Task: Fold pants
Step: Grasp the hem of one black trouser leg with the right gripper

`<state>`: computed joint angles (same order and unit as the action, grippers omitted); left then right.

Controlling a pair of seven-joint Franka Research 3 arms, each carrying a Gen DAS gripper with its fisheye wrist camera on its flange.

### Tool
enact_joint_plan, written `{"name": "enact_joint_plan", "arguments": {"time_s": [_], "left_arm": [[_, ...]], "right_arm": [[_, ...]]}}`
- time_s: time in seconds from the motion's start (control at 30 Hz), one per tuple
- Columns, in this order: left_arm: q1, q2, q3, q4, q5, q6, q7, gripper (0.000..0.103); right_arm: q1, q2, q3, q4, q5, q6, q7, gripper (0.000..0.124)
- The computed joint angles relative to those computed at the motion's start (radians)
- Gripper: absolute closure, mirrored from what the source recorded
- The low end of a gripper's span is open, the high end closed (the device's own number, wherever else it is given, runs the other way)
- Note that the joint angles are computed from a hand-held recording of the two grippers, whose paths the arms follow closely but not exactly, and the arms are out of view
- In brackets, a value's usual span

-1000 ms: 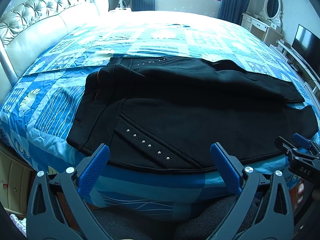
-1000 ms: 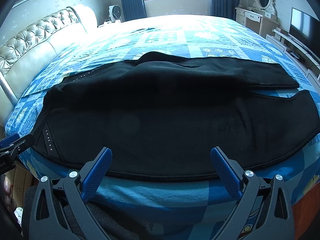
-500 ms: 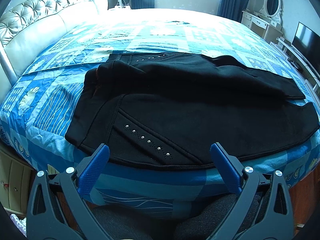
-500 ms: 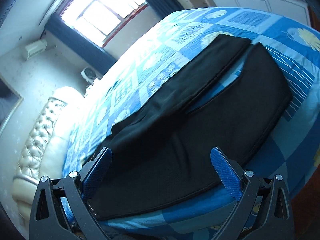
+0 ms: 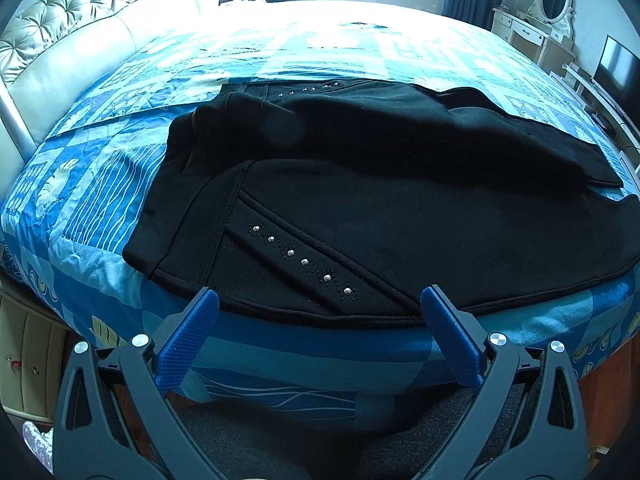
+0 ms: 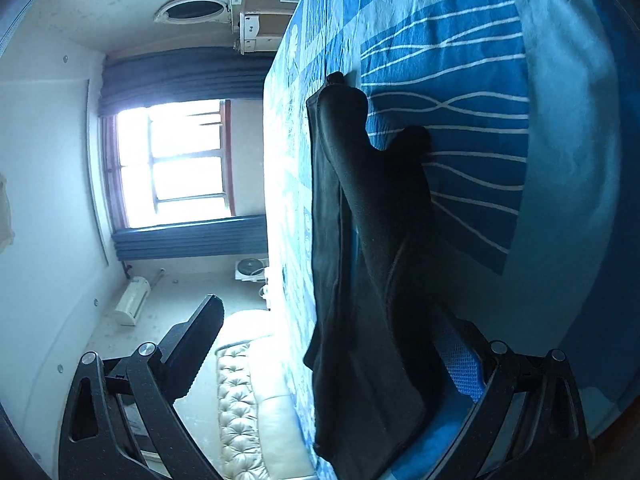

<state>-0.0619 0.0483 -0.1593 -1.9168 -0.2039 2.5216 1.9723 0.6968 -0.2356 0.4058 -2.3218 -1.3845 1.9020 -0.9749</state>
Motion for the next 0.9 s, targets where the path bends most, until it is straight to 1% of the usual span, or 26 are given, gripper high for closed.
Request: {"name": "enact_joint_plan", "arguments": {"time_s": [0.03,0.07,0.13,0.17,0.23,0.27,0.33,0.37,0.4,0.47,0.6,0.63,0.67,0.7,0.73,0.77,0.8,0.83,0.9], "left_arm": [[0.000,0.002,0.001,0.001,0.004,-0.002,-0.005,0.002],[0.001,0.005,0.001,0.003,0.010,-0.004,-0.010,0.002],[0.003,0.010,0.001,0.007,0.013,-0.005,-0.015,0.002],[0.004,0.012,0.001,0.008,0.013,-0.006,-0.016,0.002],[0.005,0.016,0.000,0.012,0.013,-0.011,-0.015,0.002],[0.006,0.019,-0.001,0.016,0.013,-0.015,-0.015,0.002],[0.007,0.025,-0.002,0.022,0.014,-0.022,-0.016,0.002],[0.008,0.026,-0.003,0.024,0.013,-0.025,-0.017,0.002],[0.008,0.029,-0.004,0.027,0.012,-0.029,-0.016,0.002],[0.009,0.034,-0.006,0.033,0.009,-0.036,-0.011,0.002],[0.010,0.040,-0.008,0.037,0.013,-0.044,-0.013,0.002],[0.010,0.040,-0.009,0.036,0.017,-0.044,-0.016,0.002],[0.009,0.041,-0.009,0.035,0.020,-0.044,-0.017,0.002],[0.009,0.042,-0.009,0.035,0.022,-0.046,-0.017,0.002],[0.009,0.043,-0.010,0.035,0.024,-0.048,-0.018,0.002],[0.009,0.044,-0.010,0.035,0.028,-0.050,-0.019,0.002],[0.009,0.045,-0.010,0.035,0.030,-0.051,-0.019,0.002],[0.009,0.046,-0.010,0.035,0.032,-0.051,-0.021,0.002],[0.009,0.047,-0.010,0.035,0.039,-0.055,-0.028,0.002]], "right_arm": [[-0.004,0.001,0.004,-0.003,0.003,-0.033,0.015,0.025],[-0.001,0.005,0.009,0.008,0.051,-0.085,-0.005,0.025],[0.015,0.012,0.019,0.045,0.177,-0.207,-0.091,0.025],[0.022,0.007,0.018,0.042,0.199,-0.237,-0.109,0.025],[0.029,-0.014,0.010,0.015,0.206,-0.235,-0.098,0.025],[0.029,-0.010,0.012,0.018,0.214,-0.249,-0.082,0.025],[0.041,-0.003,0.032,0.024,0.228,-0.318,-0.062,0.025],[0.048,-0.005,0.035,0.027,0.232,-0.342,-0.086,0.025],[0.056,-0.014,0.027,0.026,0.246,-0.341,-0.131,0.025],[0.069,-0.033,0.005,0.032,0.314,-0.304,-0.221,0.025],[0.080,-0.042,0.012,0.019,0.412,-0.303,-0.216,0.028],[0.083,-0.048,0.014,0.008,0.418,-0.299,-0.216,0.035],[0.088,-0.061,0.007,-0.011,0.423,-0.272,-0.231,0.059],[0.094,-0.084,-0.008,-0.038,0.437,-0.217,-0.260,0.072],[0.091,-0.110,-0.034,-0.069,0.439,-0.138,-0.296,0.075],[0.085,-0.130,-0.050,-0.088,0.441,-0.078,-0.338,0.076],[0.077,-0.138,-0.051,-0.091,0.450,-0.059,-0.376,0.076],[0.068,-0.146,-0.050,-0.086,0.463,-0.058,-0.413,0.077],[0.050,-0.157,-0.038,-0.076,0.474,-0.068,-0.465,0.093]]}}
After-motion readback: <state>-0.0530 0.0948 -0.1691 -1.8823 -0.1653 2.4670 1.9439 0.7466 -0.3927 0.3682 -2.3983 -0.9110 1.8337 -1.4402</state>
